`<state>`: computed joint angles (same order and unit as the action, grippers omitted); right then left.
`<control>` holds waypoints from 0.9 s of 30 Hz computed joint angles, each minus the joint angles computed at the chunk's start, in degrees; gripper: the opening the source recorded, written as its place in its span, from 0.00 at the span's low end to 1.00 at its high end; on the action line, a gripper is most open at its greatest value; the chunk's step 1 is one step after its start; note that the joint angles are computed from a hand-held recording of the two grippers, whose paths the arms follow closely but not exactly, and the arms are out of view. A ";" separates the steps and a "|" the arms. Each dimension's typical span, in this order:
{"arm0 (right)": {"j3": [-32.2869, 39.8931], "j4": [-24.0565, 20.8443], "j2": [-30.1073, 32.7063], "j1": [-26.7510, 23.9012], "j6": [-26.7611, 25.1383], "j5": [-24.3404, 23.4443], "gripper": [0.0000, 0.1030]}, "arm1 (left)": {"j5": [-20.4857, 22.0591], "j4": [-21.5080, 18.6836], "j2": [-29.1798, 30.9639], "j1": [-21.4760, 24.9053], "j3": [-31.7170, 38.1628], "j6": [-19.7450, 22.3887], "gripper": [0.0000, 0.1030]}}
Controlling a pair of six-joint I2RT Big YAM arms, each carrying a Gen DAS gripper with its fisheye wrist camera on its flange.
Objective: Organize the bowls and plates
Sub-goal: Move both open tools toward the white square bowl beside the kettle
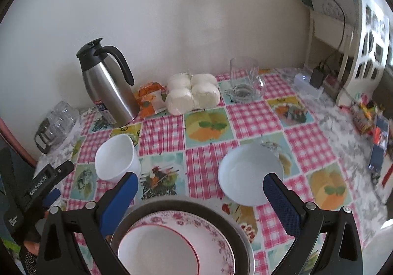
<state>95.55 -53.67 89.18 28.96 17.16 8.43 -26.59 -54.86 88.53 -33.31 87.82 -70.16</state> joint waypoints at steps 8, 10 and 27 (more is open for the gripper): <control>8.55 -5.49 5.66 4.03 -4.00 7.67 1.00 | 1.02 1.15 0.14 1.85 -0.68 1.13 1.00; 10.21 -6.53 6.99 4.74 -4.47 8.86 1.00 | 1.75 1.57 0.41 2.36 -0.80 1.58 1.00; 22.42 -12.76 18.22 9.56 -7.20 13.84 1.00 | 6.24 7.18 0.72 6.29 -5.29 2.02 1.00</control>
